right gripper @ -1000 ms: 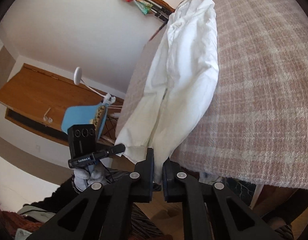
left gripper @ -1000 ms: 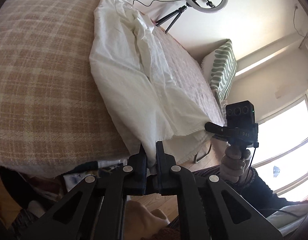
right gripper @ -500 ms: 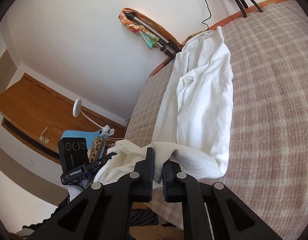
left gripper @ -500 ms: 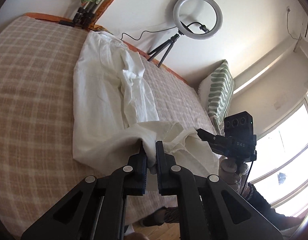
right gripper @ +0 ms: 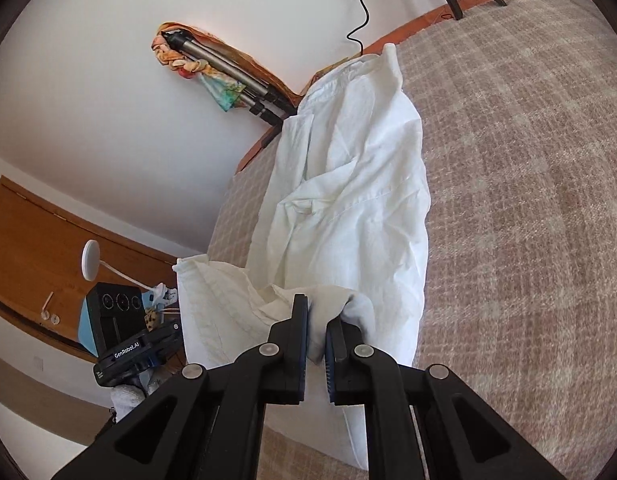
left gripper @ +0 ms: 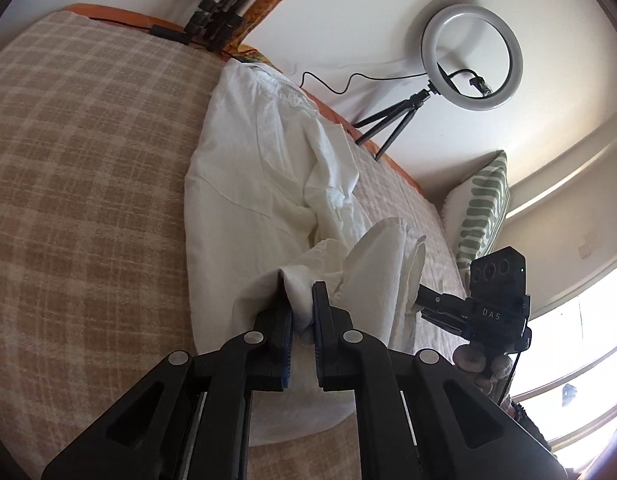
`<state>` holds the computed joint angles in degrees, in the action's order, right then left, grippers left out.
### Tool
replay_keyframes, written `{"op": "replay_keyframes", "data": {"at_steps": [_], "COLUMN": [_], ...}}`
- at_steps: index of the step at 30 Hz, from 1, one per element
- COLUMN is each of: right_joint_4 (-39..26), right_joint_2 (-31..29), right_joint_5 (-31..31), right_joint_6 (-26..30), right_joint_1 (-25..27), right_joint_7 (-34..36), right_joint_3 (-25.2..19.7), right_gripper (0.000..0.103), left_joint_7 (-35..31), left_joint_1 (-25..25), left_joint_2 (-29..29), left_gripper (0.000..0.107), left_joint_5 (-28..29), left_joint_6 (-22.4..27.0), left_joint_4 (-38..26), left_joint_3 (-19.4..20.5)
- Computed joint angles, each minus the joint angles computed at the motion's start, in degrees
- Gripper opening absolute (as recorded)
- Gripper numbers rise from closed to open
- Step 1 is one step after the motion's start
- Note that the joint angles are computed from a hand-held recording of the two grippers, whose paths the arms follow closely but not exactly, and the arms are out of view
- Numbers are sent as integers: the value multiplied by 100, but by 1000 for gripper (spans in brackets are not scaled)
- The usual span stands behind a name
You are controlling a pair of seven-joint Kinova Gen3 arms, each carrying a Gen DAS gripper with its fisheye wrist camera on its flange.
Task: Fold small clothes
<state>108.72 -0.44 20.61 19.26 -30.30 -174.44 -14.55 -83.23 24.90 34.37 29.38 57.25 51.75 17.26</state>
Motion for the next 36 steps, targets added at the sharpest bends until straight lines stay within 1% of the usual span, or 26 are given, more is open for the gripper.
{"op": "replay_keyframes", "data": {"at_steps": [2, 3, 5, 6, 7, 8, 10, 11, 13, 14, 16, 17, 19, 20, 21, 23, 25, 26, 27, 28, 29, 31, 32, 33, 35, 36], "right_joint_4": [-114, -149, -166, -204, -236, -260, -273, -303, -371, -418, -666, -778, -1003, -1147, -1284, -1401, -1595, -1665, -1701, -1755, -1775, -1771, -1745, -1672, -1459, -1406], "right_joint_2": [100, 126, 170, 188, 176, 138, 25, -36, -123, -131, -28, 65, 310, 451, 606, 767, 929, 990, 1042, 1072, 1059, 1034, 1012, 949, 761, 698], "right_joint_5": [-183, -272, -294, -170, 47, 280, 746, 979, 1360, 1470, 1597, 1623, 1607, 1584, 1531, 1221, 1033, 1075, 1185, 1240, 1271, 1274, 1294, 1344, 1497, 1562], "right_joint_6": [80, 105, 84, 161, 266, 386, 601, 780, 1019, 1087, 1418, 1495, 1587, 1718, 1809, 1831, 2157, 2390, 2623, 2856, 3058, 3326, 3414, 3408, 3255, 3248], "right_joint_1": [16, 16, 21, 93, 59, -81, -127, -134, -147, -173, -259, -197, 121, 180, 158, -5, -481, -743, -1003, -1234, -1359, -1361, -1447, -1449, -1333, -1312], "right_joint_7": [271, 378, 389, 255, 28, -194, -599, -779, -913, -840, -441, -208, 258, 491, 724, 1179, 1344, 1287, 1137, 1015, 871, 675, 597, 482, 223, 136], "right_joint_3": [48, 81, 124, 45, 59, 176, 152, 83, -83, -144, -319, -497, -1027, -1199, -1265, -1079, -561, -296, -30, 217, 360, 428, 534, 534, 408, 372], "right_gripper": [7, 9, 12, 18, 31, 34, 34, 34, 34, 34, 33, 33, 31, 31, 30, 29, 29, 29, 24, 24, 24, 23, 23, 24, 32, 40], "left_joint_7": [169, 237, 350, 375, 335, 237, 139, -6, -355, -514, -822, -887, -955, -1022, -1040, -1040, -1030, -984, -946, -881, -803, -788, -793, -815, -891, -911], "left_joint_1": [46, 34, -10, -47, -87, -131, -111, -177, -251, -212, -56, 108, 505, 604, 744, 915, 1045, 1131, 1251, 1360, 1486, 1577, 1555, 1494, 1295, 1208], "left_joint_2": [64, 98, 116, 72, 21, -66, -247, -353, -457, -489, -522, -500, -419, -403, -336, -180, 13, 113, 251, 372, 498, 691, 738, 718, 517, 374], "left_gripper": [15, 23, 31, 34, 34, 34, 34, 34, 34, 34, 32, 31, 31, 29, 28, 26, 26, 26, 26, 26, 26, 26, 26, 26, 26, 26], "left_joint_5": [-78, -81, -66, -45, -27, -20, -134, -83, -24, -82, -278, -454, -907, -1034, -1184, -1369, -1524, -1638, -1800, -1948, -2124, -2275, -2261, -2189, -1970, -1892], "left_joint_6": [44, 81, 92, 3, -98, -224, -444, -612, -695, -673, -572, -425, -150, -126, -41, 88, 148, 216, 272, 368, 489, 594, 657, 668, 469, 308], "left_joint_4": [-137, -198, -264, -218, -156, -49, 88, 256, 415, 431, 443, 353, 109, 93, -13, -246, -489, -643, -848, -1045, -1259, -1545, -1644, -1637, -1350, -1127], "left_joint_3": [-86, -94, -106, -109, -96, -79, -140, -69, 59, 74, 110, 37, -122, -157, -202, -273, -349, -417, -507, -593, -699, -759, -736, -687, -572, -547]}}
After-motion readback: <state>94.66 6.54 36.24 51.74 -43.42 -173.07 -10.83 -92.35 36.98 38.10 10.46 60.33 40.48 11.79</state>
